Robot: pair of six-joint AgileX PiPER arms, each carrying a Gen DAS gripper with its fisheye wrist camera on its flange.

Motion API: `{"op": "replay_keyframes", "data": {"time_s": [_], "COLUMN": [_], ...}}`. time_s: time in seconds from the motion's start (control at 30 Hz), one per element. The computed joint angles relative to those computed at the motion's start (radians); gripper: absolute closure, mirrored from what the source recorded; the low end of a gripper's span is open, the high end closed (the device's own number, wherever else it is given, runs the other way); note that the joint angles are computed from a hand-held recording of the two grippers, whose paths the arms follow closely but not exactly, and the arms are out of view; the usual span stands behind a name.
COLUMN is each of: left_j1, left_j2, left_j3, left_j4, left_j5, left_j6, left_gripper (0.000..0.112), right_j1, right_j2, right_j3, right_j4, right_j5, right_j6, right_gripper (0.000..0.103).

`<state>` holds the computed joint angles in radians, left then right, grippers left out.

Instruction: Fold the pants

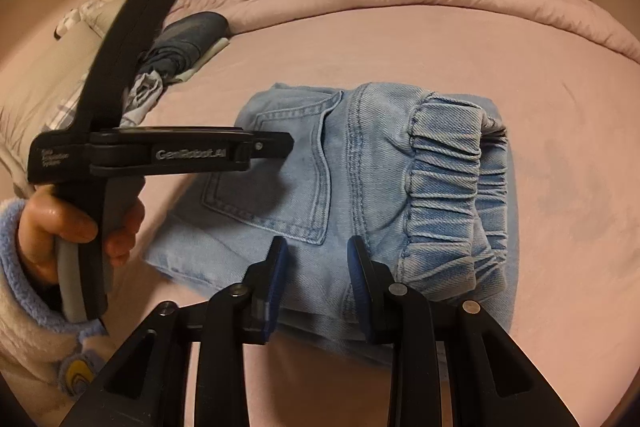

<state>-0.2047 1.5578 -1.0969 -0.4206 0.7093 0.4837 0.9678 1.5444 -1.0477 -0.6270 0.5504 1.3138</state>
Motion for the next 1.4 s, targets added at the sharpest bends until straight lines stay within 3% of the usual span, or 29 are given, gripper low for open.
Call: {"op": "replay_keyframes", "data": {"time_s": [0.13,0.27,0.4,0.47,0.53,0.6,0.67,0.83,1.07,1.17,1.27,1.4], "left_j1": [0.04,0.068,0.079,0.083,0.094,0.099,0.094,0.083,0.086,0.105,0.14,0.209], "left_j2": [-0.103,-0.187,-0.194,-0.188,-0.181,-0.183,-0.196,-0.208,-0.221,-0.23,-0.248,-0.222], "left_j3": [0.097,0.184,0.227,0.24,0.244,0.238,0.239,0.254,0.277,0.274,0.278,0.256], "left_j4": [-0.051,-0.044,-0.054,-0.062,-0.082,-0.084,-0.078,-0.074,-0.076,-0.098,-0.117,-0.174], "left_j5": [0.019,0.044,0.046,0.043,0.045,0.06,0.06,0.047,0.035,0.046,0.047,0.078], "left_j6": [0.115,0.172,0.186,0.181,0.189,0.181,0.171,0.161,0.164,0.175,0.185,0.218], "left_gripper": [0.052,0.052,0.052,0.052,0.052,0.052,0.052,0.052,0.05,0.049,0.036,0.036], "right_j1": [-0.008,0.006,-0.01,-0.029,-0.063,-0.101,-0.094,-0.019,0.054,0.067,0.041,0.001], "right_j2": [-0.028,-0.07,-0.074,-0.03,0.04,0.066,0.058,0.004,0.033,0.036,-0.007,-0.126], "right_j3": [0.006,0.022,-0.005,-0.054,-0.114,-0.106,-0.083,-0.064,-0.087,-0.064,-0.035,0.08], "right_j4": [0.017,-0.08,-0.169,-0.156,-0.049,0.024,-0.019,-0.062,0.011,-0.041,-0.007,-0.045], "right_j5": [-0.005,0.008,0.006,0.03,0.088,0.049,0.026,0.075,0.191,0.182,0.132,-0.026], "right_j6": [-0.003,0.098,0.162,0.143,0.083,0.069,0.128,0.132,-0.001,0.043,0.034,0.139], "right_gripper": [0.072,0.072,0.072,0.071,0.071,0.071,0.071,0.071,0.071,0.07,0.067,0.051]}}
